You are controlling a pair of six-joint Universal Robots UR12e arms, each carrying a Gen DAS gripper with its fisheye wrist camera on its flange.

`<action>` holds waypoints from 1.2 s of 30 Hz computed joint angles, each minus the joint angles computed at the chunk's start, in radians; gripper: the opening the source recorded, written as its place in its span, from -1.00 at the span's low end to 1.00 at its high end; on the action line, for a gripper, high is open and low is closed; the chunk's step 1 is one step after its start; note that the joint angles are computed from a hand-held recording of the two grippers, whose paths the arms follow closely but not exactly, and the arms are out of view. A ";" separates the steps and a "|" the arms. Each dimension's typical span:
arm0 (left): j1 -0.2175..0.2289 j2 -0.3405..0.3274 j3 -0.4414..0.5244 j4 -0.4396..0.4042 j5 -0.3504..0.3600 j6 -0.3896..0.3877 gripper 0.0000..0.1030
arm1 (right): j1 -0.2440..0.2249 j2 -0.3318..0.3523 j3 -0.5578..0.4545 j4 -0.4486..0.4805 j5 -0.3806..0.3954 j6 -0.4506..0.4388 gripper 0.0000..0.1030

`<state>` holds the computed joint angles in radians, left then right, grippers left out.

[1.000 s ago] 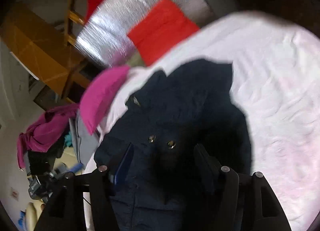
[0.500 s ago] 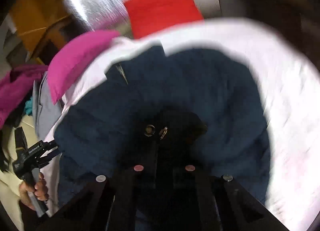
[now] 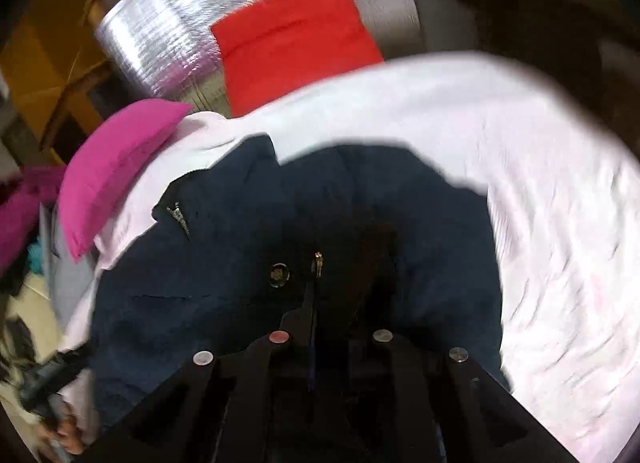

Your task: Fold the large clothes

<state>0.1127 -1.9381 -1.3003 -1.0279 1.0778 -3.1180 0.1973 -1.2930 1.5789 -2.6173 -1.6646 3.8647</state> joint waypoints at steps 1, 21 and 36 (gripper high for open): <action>0.004 0.002 -0.001 0.004 -0.012 -0.011 0.31 | -0.013 -0.015 0.028 -0.045 0.042 0.041 -0.49; -0.003 -0.012 0.012 -0.003 0.000 -0.009 0.08 | 0.044 0.031 -0.084 -0.012 -0.160 -0.112 -0.72; 0.029 -0.017 0.030 -0.012 -0.084 -0.061 0.48 | -0.029 -0.058 0.077 -0.098 -0.103 0.101 0.85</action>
